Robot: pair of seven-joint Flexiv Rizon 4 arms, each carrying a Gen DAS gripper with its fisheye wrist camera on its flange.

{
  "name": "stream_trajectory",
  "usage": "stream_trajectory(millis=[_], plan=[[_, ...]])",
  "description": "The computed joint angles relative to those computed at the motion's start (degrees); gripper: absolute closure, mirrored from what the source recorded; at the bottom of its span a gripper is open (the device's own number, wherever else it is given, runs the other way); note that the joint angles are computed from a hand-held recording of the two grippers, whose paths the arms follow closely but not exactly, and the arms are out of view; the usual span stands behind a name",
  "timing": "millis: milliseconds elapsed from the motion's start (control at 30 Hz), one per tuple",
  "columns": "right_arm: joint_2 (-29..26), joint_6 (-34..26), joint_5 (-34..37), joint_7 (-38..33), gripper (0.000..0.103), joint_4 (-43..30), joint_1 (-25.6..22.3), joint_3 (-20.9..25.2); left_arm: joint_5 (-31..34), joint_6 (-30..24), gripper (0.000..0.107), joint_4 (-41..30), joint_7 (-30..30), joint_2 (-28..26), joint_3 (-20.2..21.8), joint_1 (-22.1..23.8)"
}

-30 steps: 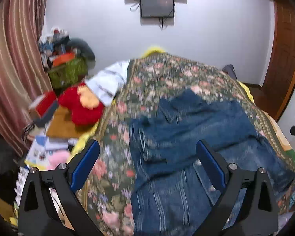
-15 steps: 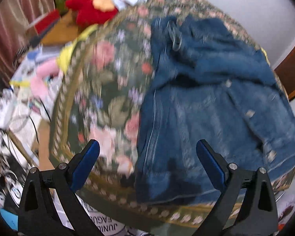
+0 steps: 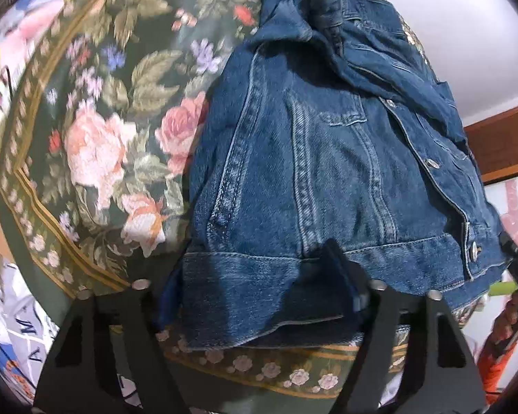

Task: Fold large clothes
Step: 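Grasp the jacket hem with both grippers and lift it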

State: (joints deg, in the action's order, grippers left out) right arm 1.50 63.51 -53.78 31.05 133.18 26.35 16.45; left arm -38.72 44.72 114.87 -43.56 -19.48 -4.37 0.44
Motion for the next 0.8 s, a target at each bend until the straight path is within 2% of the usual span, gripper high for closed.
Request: stream_trajectory(millis=[33, 67, 100, 133, 233, 333, 500, 600, 800], plan=[[0.2, 1.7, -1.1, 1.0, 0.071, 0.5, -0.5, -0.5, 0.7, 2.7, 0.069, 1.0, 0.8, 0.9, 0.1, -0.8], [0.1, 3.4, -2.3, 1.7, 0.073, 0.8, -1.1, -1.0, 1.8, 4.1, 0.085, 1.4, 1.2, 1.5, 0.2, -1.3], [0.2, 5.2, -4.2, 3.1, 0.076, 1.1, -1.9, -1.5, 2.0, 4.4, 0.085, 1.6, 2.3, 2.3, 0.0, -1.4], [0.2, 4.6, -3.8, 2.3, 0.077, 0.8, -1.9, -1.4, 0.5, 4.3, 0.086, 1.6, 3.8, 2.9, -0.5, -1.0], [-0.4, 0.3, -3.4, -2.2, 0.084, -1.7, -1.2, -0.8, -1.6, 5.0, 0.088, 0.8, 6.7, 5.1, -1.1, -1.6], [-0.6, 2.7, -6.1, -2.9, 0.087, -2.7, -2.0, -2.0, -8.1, 6.0, 0.088, 0.1, 11.4, 7.4, -2.4, -2.5], [-0.8, 6.9, -17.0, 3.5, 0.087, -4.8, -5.2, -4.4, -14.6, 5.9, 0.088, -5.7, 14.0, 6.8, -3.1, -4.6], [-1.0, 7.3, -19.1, 3.0, 0.088, -6.7, -6.9, -5.5, -15.8, 8.1, 0.088, -9.7, 13.9, 4.9, -3.7, -5.8], [-1.6, 6.6, -19.5, -0.5, 0.089, -10.1, -10.8, -7.6, -12.0, 13.2, 0.089, -22.0, 5.7, -3.6, -5.1, -6.3]])
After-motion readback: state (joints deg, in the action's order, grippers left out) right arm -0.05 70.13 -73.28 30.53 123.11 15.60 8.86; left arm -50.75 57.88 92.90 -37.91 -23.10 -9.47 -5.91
